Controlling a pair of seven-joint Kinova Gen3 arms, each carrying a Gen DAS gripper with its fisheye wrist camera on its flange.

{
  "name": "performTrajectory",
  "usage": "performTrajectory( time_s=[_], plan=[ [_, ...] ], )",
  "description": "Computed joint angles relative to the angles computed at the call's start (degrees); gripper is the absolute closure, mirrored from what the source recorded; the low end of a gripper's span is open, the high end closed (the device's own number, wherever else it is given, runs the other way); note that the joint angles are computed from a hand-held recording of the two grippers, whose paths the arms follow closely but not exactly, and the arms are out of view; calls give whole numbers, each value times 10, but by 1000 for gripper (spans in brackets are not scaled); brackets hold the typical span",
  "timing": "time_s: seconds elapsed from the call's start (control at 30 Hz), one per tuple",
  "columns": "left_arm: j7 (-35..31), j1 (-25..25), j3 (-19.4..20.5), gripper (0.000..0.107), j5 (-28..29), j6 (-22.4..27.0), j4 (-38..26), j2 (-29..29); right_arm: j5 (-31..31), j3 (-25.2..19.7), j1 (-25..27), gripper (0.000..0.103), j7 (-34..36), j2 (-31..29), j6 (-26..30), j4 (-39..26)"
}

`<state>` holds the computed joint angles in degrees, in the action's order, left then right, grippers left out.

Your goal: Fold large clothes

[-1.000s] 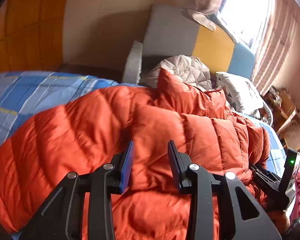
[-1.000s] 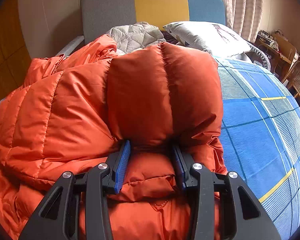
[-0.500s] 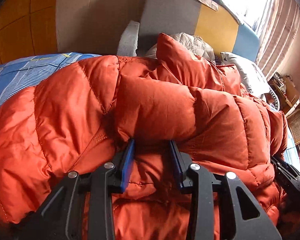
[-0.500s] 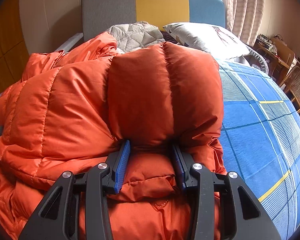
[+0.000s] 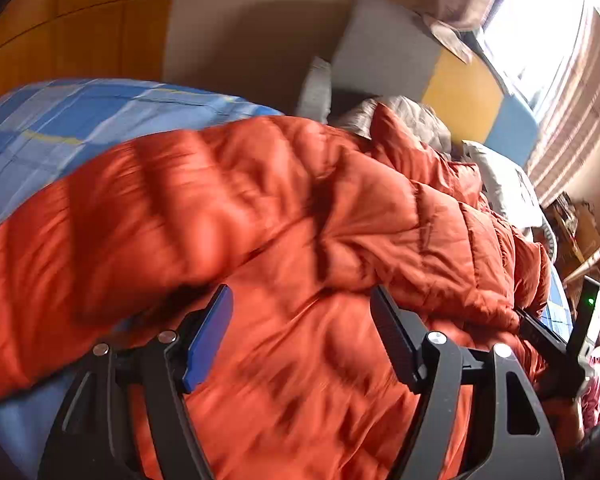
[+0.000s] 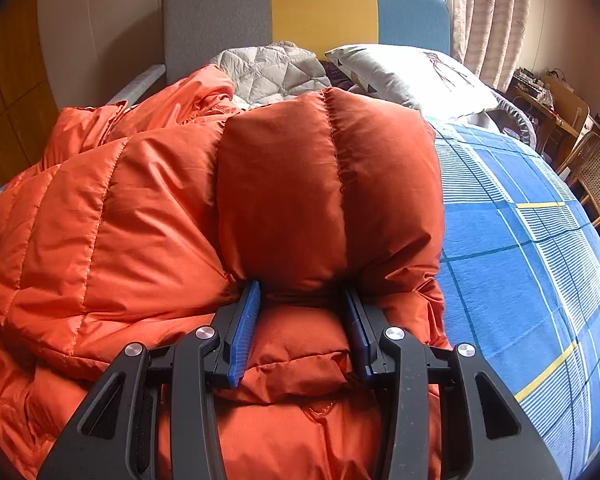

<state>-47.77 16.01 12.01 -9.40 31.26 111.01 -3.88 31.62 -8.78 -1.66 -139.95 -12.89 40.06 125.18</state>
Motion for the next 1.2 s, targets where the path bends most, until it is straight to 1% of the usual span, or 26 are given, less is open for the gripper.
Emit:
performTrajectory(
  time_s=[0.1,0.17,0.2,0.23,0.27,0.3,0.33,0.4,0.43,0.57,0.6,0.63,0.7,0.77,0.83,0.87,0.93,0.97,1.03,1.07,1.1,1.13,1.17,1.2],
  plan=[
    [-19,-8,-19,37,38,4,39,-48,7,-8,-3,58,-2,4,21,-11],
    [-35,-17,-31,37,67,3,66,-79,25,-24,-8,55,-18,7,44,-17],
    [-39,-24,-35,37,77,6,79,-96,29,-25,-12,52,-23,8,50,-19],
    [-45,-30,-42,37,90,9,95,-117,26,-23,-17,47,-24,6,56,-22],
    [-55,-36,-56,37,106,15,112,-142,23,-19,-21,40,-21,2,57,-22],
    [-60,-48,-63,36,113,23,128,-166,19,-16,-24,29,-18,-3,59,-22],
    [-59,-57,-65,36,117,31,139,-182,9,-9,-28,26,-7,-10,55,-22],
    [-73,-80,-93,36,134,58,166,-229,5,-12,-28,26,-1,-18,58,-22],
    [-77,-94,-102,36,136,70,174,-246,1,-11,-28,26,4,-21,57,-21],
    [-104,-145,-159,36,139,137,205,-328,-5,-13,-20,26,11,-25,54,-18],
    [-113,-155,-175,36,139,150,211,-346,-8,-11,-19,26,13,-26,52,-18],
    [-119,-166,-183,36,140,160,212,-355,-11,-9,-18,25,18,-26,50,-20],
    [-127,-191,-211,36,139,182,219,-383,-8,-15,-11,26,8,-30,47,-20],
    [-138,-204,-242,36,146,187,227,-394,-11,-16,-8,26,5,-35,37,-19],
    [-146,-213,-262,36,159,178,235,-398,-18,-18,-12,26,13,-32,30,-20],
    [-149,-216,-276,36,169,170,239,-397,-14,-26,-13,26,13,-29,30,-19],
    [-155,-224,-291,37,182,156,243,-391,1,-40,-12,26,1,-22,34,-17],
    [-155,-230,-294,38,187,147,246,-383,0,-37,-14,26,1,-19,33,-17],
    [-164,-231,-309,43,200,126,253,-366,-14,-21,-18,24,11,-15,29,-17],
    [-167,-236,-311,52,202,121,254,-355,-23,-12,-19,24,18,-15,24,-16],
    [-167,-246,-304,58,203,110,255,-349,-28,-8,-19,23,21,-15,19,-15],
    [-174,-248,-305,65,203,103,257,-348,-32,-4,-19,23,26,-16,13,-12],
    [-184,-243,-309,83,204,99,254,-339,-34,-3,-17,23,29,-15,8,-9],
    [-188,-245,-307,91,206,96,251,-332,-40,1,-17,23,37,-13,6,-9]
  ],
)
